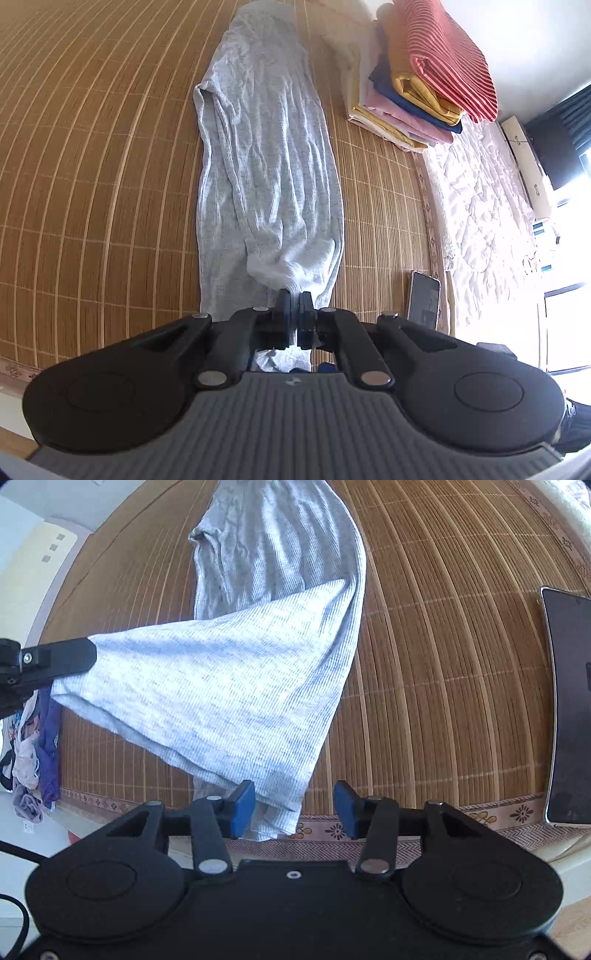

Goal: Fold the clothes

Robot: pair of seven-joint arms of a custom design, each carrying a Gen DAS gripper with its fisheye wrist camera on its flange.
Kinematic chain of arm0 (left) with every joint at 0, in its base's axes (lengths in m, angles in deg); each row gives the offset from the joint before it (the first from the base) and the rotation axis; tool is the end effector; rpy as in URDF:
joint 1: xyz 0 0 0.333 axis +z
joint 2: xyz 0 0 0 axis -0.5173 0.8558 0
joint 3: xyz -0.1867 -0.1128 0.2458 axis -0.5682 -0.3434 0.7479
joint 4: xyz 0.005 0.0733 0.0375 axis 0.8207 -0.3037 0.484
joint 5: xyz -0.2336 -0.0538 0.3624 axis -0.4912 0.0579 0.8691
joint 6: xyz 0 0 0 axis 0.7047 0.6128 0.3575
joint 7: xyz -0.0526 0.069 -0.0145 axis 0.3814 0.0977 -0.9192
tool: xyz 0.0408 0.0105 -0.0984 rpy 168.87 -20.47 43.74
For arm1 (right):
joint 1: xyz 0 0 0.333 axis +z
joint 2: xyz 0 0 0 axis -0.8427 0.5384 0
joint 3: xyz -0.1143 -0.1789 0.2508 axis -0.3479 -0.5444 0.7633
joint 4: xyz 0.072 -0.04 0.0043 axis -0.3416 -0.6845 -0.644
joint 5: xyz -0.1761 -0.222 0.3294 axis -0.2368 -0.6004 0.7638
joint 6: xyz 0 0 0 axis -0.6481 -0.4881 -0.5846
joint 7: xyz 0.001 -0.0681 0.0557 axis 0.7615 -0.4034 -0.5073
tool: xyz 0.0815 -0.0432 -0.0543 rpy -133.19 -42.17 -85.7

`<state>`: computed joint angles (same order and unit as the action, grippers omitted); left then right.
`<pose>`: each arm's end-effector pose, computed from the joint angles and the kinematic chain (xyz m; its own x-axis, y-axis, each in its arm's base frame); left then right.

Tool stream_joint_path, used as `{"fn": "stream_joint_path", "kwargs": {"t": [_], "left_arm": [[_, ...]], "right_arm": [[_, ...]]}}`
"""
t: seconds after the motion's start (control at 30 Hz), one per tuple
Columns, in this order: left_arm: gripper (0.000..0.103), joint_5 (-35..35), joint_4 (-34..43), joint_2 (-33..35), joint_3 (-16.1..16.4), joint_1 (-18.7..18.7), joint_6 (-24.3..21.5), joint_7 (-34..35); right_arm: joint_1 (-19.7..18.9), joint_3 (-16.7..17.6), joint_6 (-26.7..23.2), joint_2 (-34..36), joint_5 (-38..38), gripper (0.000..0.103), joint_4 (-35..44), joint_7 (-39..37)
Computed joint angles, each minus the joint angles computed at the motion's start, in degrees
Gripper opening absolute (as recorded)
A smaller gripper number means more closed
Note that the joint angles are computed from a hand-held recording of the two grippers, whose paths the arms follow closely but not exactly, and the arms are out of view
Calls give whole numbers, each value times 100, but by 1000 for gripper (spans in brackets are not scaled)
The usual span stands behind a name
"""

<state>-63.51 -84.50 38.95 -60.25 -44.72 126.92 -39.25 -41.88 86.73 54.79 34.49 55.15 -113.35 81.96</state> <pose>0.5609 -0.2896 0.5779 0.2249 -0.8708 0.4372 -0.8733 -0.3791 -0.3059 0.5496 0.1879 0.4820 0.2234 -0.8526 -0.4725 -0.9688 -0.1406 -0.2043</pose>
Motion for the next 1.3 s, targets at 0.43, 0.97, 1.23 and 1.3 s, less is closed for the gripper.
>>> {"fn": "stream_joint_path", "kwargs": {"t": [0.43, 0.97, 1.23, 1.3], "left_arm": [[4, 47, 11, -280, 49, 104, -342, 272], [5, -691, -814, -161, -100, -98, -923, 255], [5, -471, -857, -226, -53, -104, -973, 137], [5, -455, -888, -252, -59, -96, -953, -12]], "right_arm": [[-59, -97, 47, -198, 62, 3, 440, -94], [-102, -57, -291, -292, -1148, 3, 353, 30], [-43, 10, -100, -132, -1650, 16, 502, -130], [26, -8, 131, 112, -1193, 22, 820, -483]]}}
